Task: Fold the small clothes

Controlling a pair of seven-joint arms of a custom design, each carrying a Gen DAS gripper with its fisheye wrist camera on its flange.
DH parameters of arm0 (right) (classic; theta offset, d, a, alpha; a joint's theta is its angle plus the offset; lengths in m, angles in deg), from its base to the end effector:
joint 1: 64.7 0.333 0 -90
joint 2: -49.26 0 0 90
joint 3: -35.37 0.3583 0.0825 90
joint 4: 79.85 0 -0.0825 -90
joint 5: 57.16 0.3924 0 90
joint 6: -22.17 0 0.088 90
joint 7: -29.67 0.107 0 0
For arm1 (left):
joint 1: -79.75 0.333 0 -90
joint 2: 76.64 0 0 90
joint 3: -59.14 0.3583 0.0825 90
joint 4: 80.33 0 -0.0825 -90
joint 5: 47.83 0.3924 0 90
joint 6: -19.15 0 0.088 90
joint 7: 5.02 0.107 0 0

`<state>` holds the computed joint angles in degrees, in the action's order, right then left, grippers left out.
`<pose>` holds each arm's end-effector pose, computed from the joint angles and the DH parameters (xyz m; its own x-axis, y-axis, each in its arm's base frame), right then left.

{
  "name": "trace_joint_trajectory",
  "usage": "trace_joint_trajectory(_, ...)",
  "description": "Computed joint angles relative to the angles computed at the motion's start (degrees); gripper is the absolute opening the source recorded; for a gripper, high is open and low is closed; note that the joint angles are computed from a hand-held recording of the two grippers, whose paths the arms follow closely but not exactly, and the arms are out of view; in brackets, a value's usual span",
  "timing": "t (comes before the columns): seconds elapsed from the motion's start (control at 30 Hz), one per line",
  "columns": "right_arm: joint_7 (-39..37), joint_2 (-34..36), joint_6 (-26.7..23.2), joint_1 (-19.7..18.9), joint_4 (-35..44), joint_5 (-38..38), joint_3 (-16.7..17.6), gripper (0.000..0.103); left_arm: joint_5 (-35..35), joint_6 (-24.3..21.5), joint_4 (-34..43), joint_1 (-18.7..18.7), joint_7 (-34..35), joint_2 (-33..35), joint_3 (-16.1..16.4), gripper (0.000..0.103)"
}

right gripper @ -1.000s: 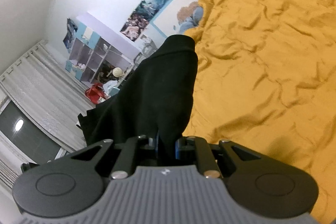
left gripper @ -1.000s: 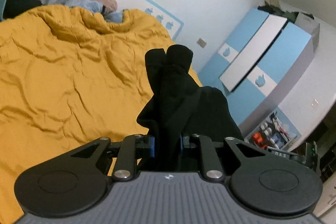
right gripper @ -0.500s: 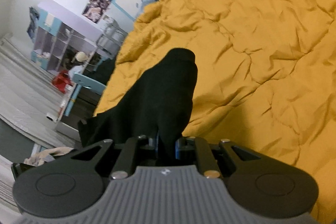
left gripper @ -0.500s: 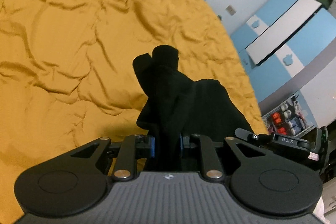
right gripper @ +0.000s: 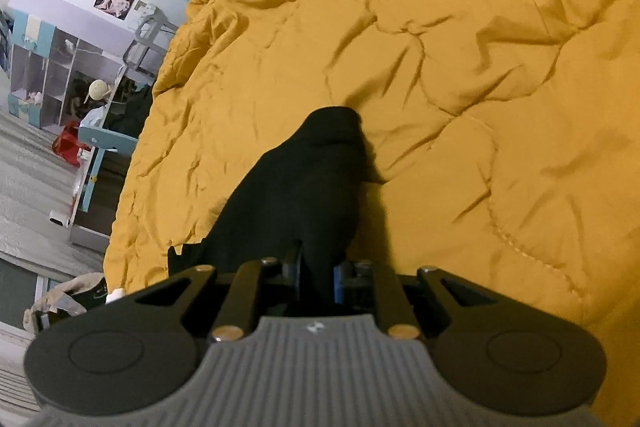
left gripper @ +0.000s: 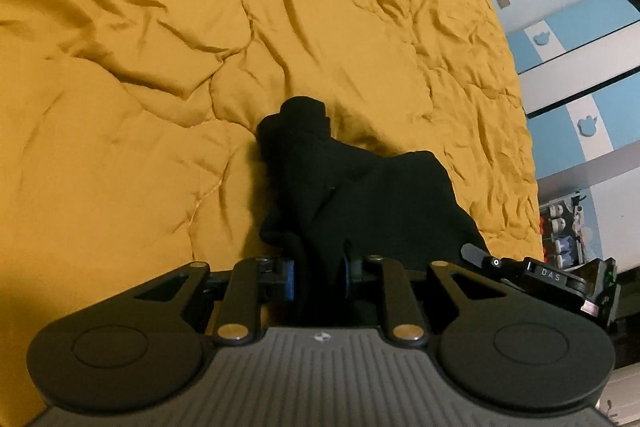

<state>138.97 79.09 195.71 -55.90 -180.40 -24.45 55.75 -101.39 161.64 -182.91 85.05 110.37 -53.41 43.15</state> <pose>0.6760 0.2807 0.3964 -0.2396 -0.6857 -0.6874 -0.7946 0.5453 -0.2670 0.6890 -0.1038 0.3973 -0.0360 -0.7467 0.6642 -0.9387 -0.2028 -0.2789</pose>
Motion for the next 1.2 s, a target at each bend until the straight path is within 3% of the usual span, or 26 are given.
trace_joint_trajectory(0.07, 0.2, -0.3, -0.2, 0.5, 0.1, -0.7, -0.7, 0.011, 1.0, -0.2, 0.4, -0.3, -0.4, 0.0, 0.3, 0.026)
trace_joint_trajectory(0.13, 1.8, -1.1, -0.9, 2.8, 0.1, -2.9, -3.6, 0.013, 3.6, 0.9, 0.2, -1.2, -1.9, -0.7, 1.0, 0.035)
trace_joint_trajectory(0.23, 8.8, -3.0, -1.5, 9.2, -0.7, -9.2, -11.9, 0.017, 12.2, 1.4, 0.3, -3.5, -9.9, -1.7, 3.8, 0.045)
trace_joint_trajectory(0.37, 19.9, -7.2, -1.3, 18.5, -4.3, -20.8, -24.3, 0.017, 18.8, 2.8, -1.5, -3.7, -14.3, -4.8, 4.9, 0.044)
trace_joint_trajectory(0.47, 22.5, -10.8, -1.4, 20.7, -6.9, -27.6, -27.2, 0.017, 27.1, 3.7, -2.9, -5.1, -17.8, -7.5, 6.4, 0.044)
trace_joint_trajectory(0.57, 25.1, -14.3, -3.5, 23.4, -8.6, -36.6, -30.1, 0.017, 30.6, 3.7, -4.4, -5.1, -17.8, -10.4, 6.2, 0.044)
trace_joint_trajectory(0.63, 25.2, -16.5, -4.8, 23.7, -9.5, -41.5, -29.9, 0.017, 32.0, 3.8, -5.3, -5.4, -16.7, -12.4, 6.0, 0.044)
trace_joint_trajectory(0.83, 22.2, -21.0, -5.8, 21.9, -12.8, -49.4, -24.3, 0.020, 29.9, 4.8, -10.0, -7.8, -9.7, -19.2, 4.6, 0.044)
trace_joint_trajectory(1.07, 34.8, -22.9, -5.8, 23.3, -17.6, -66.9, -22.7, 0.020, 23.1, 9.4, -20.0, -13.0, -0.2, -24.4, 4.5, 0.040)
trace_joint_trajectory(1.2, 36.4, -22.4, -7.9, 21.3, -19.9, -68.5, -19.8, 0.020, 28.2, 10.8, -23.2, -14.5, -3.6, -23.7, 4.7, 0.036)
